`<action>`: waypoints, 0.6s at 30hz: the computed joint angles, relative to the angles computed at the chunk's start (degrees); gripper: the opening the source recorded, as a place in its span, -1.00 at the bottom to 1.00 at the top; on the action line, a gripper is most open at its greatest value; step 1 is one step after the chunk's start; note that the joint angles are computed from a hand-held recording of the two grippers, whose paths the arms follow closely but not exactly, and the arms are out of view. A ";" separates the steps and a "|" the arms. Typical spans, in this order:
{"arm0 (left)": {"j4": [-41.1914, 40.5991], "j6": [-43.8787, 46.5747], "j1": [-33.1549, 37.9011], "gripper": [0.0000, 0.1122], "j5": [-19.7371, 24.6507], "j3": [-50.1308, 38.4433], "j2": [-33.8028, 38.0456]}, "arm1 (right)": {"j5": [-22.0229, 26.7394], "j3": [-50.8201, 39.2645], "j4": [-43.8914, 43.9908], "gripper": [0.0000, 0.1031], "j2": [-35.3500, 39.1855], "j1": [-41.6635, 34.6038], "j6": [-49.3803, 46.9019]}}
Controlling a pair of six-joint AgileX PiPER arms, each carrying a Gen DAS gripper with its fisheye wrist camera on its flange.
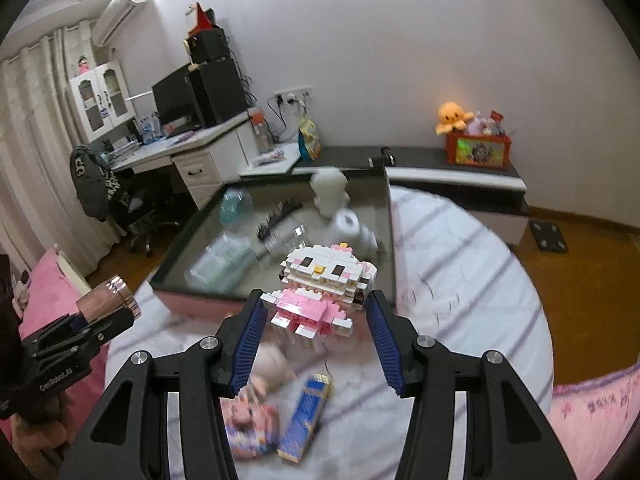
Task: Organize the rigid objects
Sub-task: 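Carry the cup and block figure into the pink box and release both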
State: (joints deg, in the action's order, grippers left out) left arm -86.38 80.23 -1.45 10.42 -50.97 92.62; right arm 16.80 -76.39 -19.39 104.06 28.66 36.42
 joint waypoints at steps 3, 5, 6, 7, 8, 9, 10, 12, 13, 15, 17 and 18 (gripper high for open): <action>6.13 -6.06 0.19 -0.15 0.44 -5.19 2.23 | 1.96 -6.15 2.69 0.02 2.79 -0.48 -4.55; 12.40 -12.44 0.21 -0.15 1.01 -9.74 4.97 | 3.78 -11.40 5.81 0.02 5.79 -1.23 -8.60; 17.58 -17.74 0.20 -0.15 1.63 -13.07 7.02 | 4.50 -13.74 7.84 0.02 7.20 -1.69 -10.80; 20.47 -20.75 0.02 -0.15 1.89 -15.11 8.37 | 5.47 -16.47 9.69 0.03 8.91 -2.18 -12.87; 23.35 -23.62 -0.05 -0.15 2.23 -17.31 9.82 | 6.61 -19.28 11.23 0.02 10.66 -2.63 -14.65; 28.05 -28.34 -0.33 -0.15 2.67 -20.66 11.97 | 7.82 -22.35 12.49 0.03 12.68 -2.93 -16.10; 31.28 -31.62 -0.61 -0.15 3.00 -22.89 13.47 | 9.14 -25.41 13.92 0.03 14.64 -3.32 -17.73; 38.02 -38.46 -1.18 -0.15 3.90 -27.82 16.71 | 12.78 -32.70 16.01 0.03 19.27 -4.07 -20.33; 42.37 -42.83 -1.53 -0.15 4.57 -30.85 18.72 | 15.05 -37.55 17.30 0.03 22.44 -4.56 -21.75; 48.45 -49.14 -1.93 -0.15 6.57 -36.48 22.49 | 18.65 -44.49 18.86 0.03 26.88 -5.14 -23.36; 53.92 -54.76 -2.50 -0.15 8.60 -41.85 26.14 | 22.76 -52.23 19.96 0.03 31.77 -5.74 -24.46; 56.39 -57.20 -2.79 -0.15 9.71 -44.86 28.24 | 24.88 -56.41 20.34 0.03 34.39 -6.02 -24.86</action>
